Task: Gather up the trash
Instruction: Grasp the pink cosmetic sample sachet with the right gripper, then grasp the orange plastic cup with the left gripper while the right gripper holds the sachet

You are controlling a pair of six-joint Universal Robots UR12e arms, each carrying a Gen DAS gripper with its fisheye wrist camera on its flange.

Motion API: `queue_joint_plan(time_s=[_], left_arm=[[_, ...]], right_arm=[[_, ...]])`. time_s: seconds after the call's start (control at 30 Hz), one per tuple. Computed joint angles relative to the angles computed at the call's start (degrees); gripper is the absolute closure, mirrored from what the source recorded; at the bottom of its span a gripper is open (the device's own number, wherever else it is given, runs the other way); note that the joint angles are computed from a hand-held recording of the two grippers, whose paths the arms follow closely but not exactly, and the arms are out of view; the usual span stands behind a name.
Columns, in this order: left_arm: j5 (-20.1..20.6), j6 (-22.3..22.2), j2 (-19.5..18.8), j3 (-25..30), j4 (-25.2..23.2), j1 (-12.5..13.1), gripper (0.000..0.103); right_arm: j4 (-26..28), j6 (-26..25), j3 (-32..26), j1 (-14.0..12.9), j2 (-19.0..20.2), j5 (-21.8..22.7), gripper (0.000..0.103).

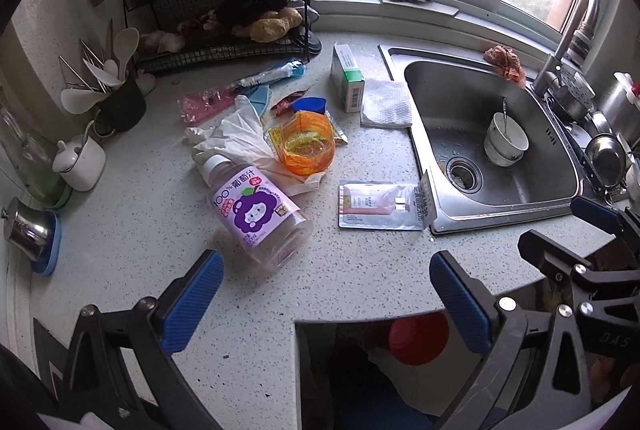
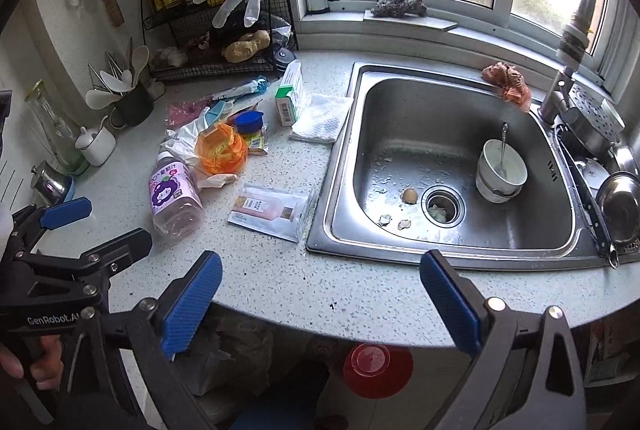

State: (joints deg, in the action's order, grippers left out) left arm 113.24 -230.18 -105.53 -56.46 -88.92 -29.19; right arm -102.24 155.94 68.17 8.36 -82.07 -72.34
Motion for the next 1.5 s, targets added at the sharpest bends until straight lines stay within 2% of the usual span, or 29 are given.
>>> queue_joint_plan(time_s=[0.07,0.17,0.23,0.3,0.47,0.53,0.63,0.8,0.93,1.1,1.23,1.5], left_arm=[[-0.94,0.9,0.04,-0.75,0.12,1.28,0.0],[-2.64,3.16,-0.08,-1.92,0.4,2.97,0.0],[-3.16,4.03,-0.19,-2.57,0.03,3.87,0.0],[-4.76,4.44,-0.14,-3.34,0.25,4.89,0.0],[-6.56,5.24,-0.24,-3.94,0.25,6.29,0.0],[-6.7,5.36,-0.28,-4.01,0.32,6.58,0.0],[-6.94,5.55,-0.27,-4.01,0.05,6.98,0.0],[-7.07,6.53,-0.26,-3.93,0.05,7.32,0.0],[-6.8,7.21,-0.72,-3.31,-0.57,7.67,0.0],[-9.71,8.81,-0.42,-4.08,3.72,8.75,0.0],[-10.95,11.14,-1.68,-2.63,4.38,9.56,0.0],[-10.22,14.1,-5.16,1.14,2.1,10.35,0.0]], right_arm=[[2.63,-0.54,-2.13,0.89,2.03,-0.77,0.017],[7.41,-0.46,-5.15,1.89,4.81,-1.74,0.029],[9.58,0.02,-6.72,2.85,6.49,-4.38,0.048],[11.41,-0.05,-8.12,3.52,7.94,-5.74,0.056],[16.16,0.06,-11.17,4.15,10.72,-5.28,0.062],[16.95,-0.03,-11.74,4.38,11.24,-5.25,0.074],[17.99,-0.04,-12.55,4.8,11.98,-5.99,0.085],[19.12,0.13,-13.23,4.97,12.57,-5.66,0.096],[19.54,0.37,-13.82,5.08,13.11,-5.93,0.101],[16.81,1.36,-14.54,4.73,13.03,-4.8,0.102],[16.2,2.65,-15.97,4.58,13.61,-5.62,0.102],[17.3,5.68,-18.26,4.2,15.14,-7.39,0.102]])
